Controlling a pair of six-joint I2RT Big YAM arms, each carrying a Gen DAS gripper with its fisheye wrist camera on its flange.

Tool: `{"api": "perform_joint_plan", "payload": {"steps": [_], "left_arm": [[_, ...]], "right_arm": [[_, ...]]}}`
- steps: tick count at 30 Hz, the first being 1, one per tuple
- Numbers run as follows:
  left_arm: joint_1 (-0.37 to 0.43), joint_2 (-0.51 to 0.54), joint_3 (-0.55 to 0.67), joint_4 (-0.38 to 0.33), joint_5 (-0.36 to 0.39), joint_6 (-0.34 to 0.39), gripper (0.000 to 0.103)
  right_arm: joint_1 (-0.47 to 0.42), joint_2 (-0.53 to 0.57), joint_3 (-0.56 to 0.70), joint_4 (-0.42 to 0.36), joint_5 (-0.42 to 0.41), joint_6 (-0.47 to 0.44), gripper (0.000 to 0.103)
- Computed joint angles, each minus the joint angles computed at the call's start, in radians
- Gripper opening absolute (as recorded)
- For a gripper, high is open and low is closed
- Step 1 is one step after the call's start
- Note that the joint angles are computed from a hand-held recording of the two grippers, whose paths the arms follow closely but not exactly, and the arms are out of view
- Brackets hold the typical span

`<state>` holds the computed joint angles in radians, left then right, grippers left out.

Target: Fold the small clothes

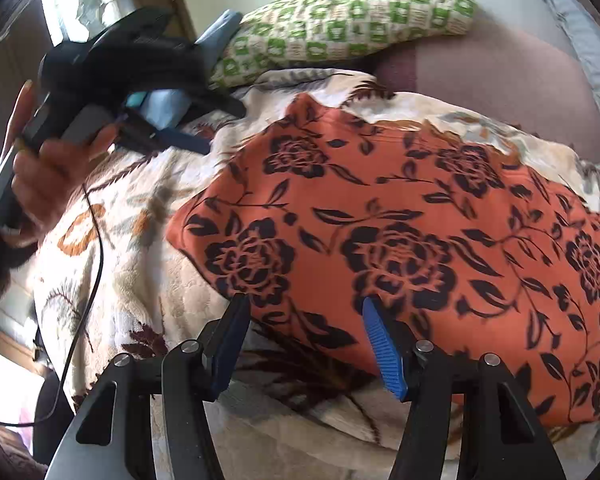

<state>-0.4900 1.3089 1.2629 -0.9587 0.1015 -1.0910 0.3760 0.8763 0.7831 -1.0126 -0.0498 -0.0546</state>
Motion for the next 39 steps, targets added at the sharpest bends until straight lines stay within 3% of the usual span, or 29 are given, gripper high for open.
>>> {"api": "perform_joint_plan", "payload": {"steps": [4,9,14,16,17,18,19,20,22,27,33,36,39], "left_arm": [[0.055,0.080,0.039,0.000,0.066,0.076,0.063],[0.110,0.170,0.095,-0.005,0.118,0.142,0.063],[0.131,0.261,0.155,-0.010,0.175,0.212,0.063],[0.134,0.302,0.182,-0.023,0.206,0.239,0.060],[0.134,0.321,0.190,-0.015,0.225,0.249,0.059],[0.128,0.337,0.200,-0.014,0.223,0.261,0.043],[0.117,0.355,0.223,-0.043,0.188,0.285,0.025],[0.110,0.366,0.240,-0.058,0.165,0.307,0.025],[0.099,0.355,0.239,-0.042,0.151,0.308,0.018],[0.062,0.315,0.270,0.003,0.138,0.270,0.016],[-0.045,0.331,0.420,-0.038,0.069,0.258,0.015],[-0.110,0.378,0.510,-0.074,0.012,0.254,0.016],[-0.154,0.464,0.607,-0.115,-0.008,0.213,0.016]], "right_arm": [[0.168,0.056,-0.017,0.056,0.118,-0.009,0.060],[0.312,0.134,-0.022,0.121,0.289,-0.041,0.061],[0.338,0.199,-0.016,0.210,0.385,-0.073,0.058],[0.315,0.208,-0.013,0.233,0.360,-0.084,0.052],[0.302,0.207,-0.014,0.246,0.353,-0.097,0.039],[0.287,0.201,-0.015,0.255,0.343,-0.106,0.033],[0.268,0.190,-0.016,0.264,0.327,-0.110,0.021],[0.249,0.187,-0.012,0.274,0.308,-0.107,0.016],[0.206,0.163,-0.008,0.278,0.267,-0.095,0.015],[0.136,0.062,-0.003,0.260,0.216,-0.074,0.014],[0.016,-0.073,0.027,0.155,0.142,-0.025,0.014],[-0.124,-0.142,0.037,0.088,0.052,-0.017,0.014],[-0.321,-0.187,0.035,0.018,-0.084,-0.046,0.014]]}}
